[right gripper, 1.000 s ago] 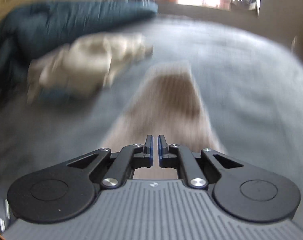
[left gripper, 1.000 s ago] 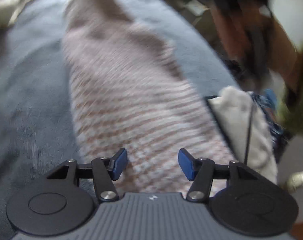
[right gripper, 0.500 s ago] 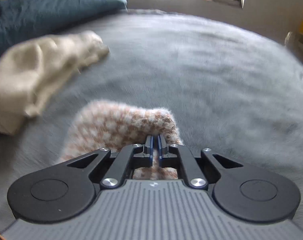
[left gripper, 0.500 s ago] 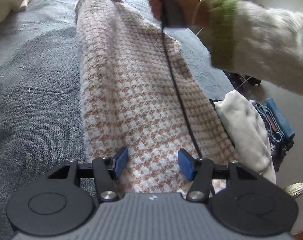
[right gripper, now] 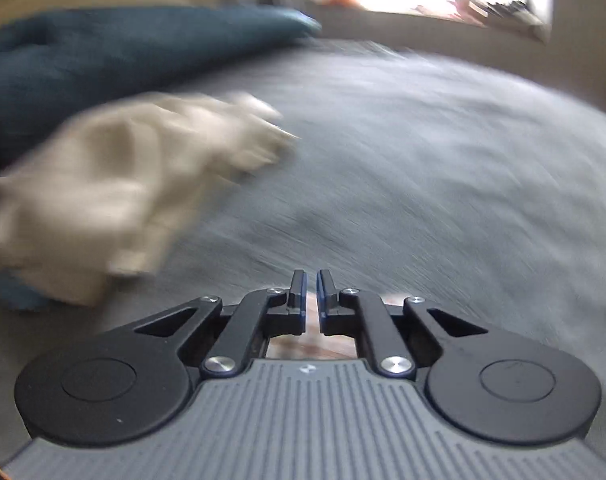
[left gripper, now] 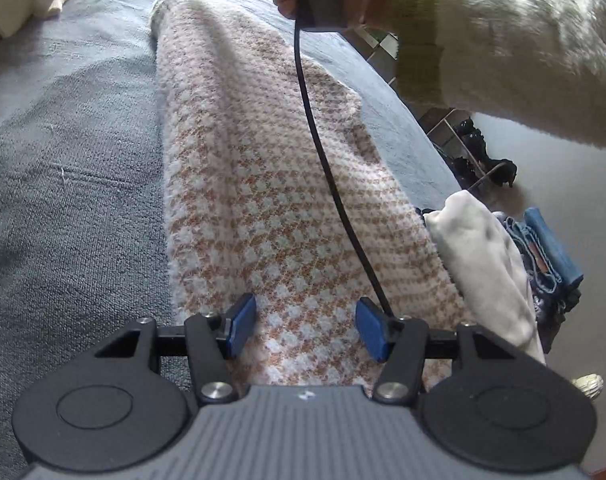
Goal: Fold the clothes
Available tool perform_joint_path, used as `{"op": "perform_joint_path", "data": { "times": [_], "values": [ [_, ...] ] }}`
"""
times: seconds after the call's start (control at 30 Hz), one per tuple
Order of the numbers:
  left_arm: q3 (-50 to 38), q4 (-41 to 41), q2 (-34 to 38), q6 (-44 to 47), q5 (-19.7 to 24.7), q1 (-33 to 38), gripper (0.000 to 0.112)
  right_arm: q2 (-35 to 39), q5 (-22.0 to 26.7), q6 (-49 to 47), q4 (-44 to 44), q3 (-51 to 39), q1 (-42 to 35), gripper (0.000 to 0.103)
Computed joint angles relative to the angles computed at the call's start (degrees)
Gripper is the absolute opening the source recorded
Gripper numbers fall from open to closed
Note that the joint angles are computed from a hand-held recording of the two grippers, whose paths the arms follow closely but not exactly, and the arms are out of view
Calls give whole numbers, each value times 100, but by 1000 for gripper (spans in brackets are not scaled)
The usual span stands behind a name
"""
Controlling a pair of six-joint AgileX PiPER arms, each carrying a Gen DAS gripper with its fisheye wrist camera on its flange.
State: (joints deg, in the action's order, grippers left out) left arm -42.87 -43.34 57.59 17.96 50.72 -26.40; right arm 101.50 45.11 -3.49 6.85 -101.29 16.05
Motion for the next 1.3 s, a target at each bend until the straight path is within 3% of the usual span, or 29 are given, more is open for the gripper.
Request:
{"op": "perform_joint_path", "data": {
  "times": [0.1, 0.2, 0.27, 0.33, 0.47, 0.57, 0.63, 0.7, 0.8, 0.9, 1.0, 1.13, 1.23, 1.3],
  "values": [
    [129, -99, -211, 287, 228, 322, 57, 357, 486, -861, 157, -279, 247, 0],
    [153, -71, -191, 344, 81, 192, 57, 834, 20, -956, -143, 33, 291, 0],
    [213, -125, -247, 354, 102, 195, 57, 1050, 164, -719, -65, -318, 281, 0],
    [283, -183, -235, 329, -30, 75, 57, 926, 391, -557, 28, -480, 285, 0],
    [363, -368, -314, 539, 156, 320, 57, 83, 891, -1133, 1440, -305, -308, 3],
    [371, -454, -342, 808, 420, 667, 57, -143, 1402, -1479, 1272, -57, -319, 3],
    [378, -392, -384, 904, 437, 654, 57, -44, 1108, -1544, 1070, 531, -363, 0],
    [310, -272, -355, 935, 413, 564, 57, 2, 655, -1674, 1786, 1020, -597, 0],
    [151, -61, -393, 591, 488, 431, 57, -359, 672, -1209, 2200, 1106, -756, 1],
    [-57, 225, -451, 5, 514, 147, 57, -1326, 744, -800, 1558, 1304, -925, 3],
    [-269, 558, -455, -540, 492, -167, 57, -1780, 900, -744, 1199, 1331, -1293, 5],
    [-372, 981, -537, -1023, 445, -390, 57, -1398, 691, -1154, 1132, 1884, -1435, 2],
    [-434, 1460, -498, -1498, 226, -780, 57, -1169, 105, -1130, 590, 2538, -1224, 0],
    [-436, 1639, -485, -1703, 129, -934, 57, -1370, 260, -962, 804, 2436, -1373, 0]
  ]
}}
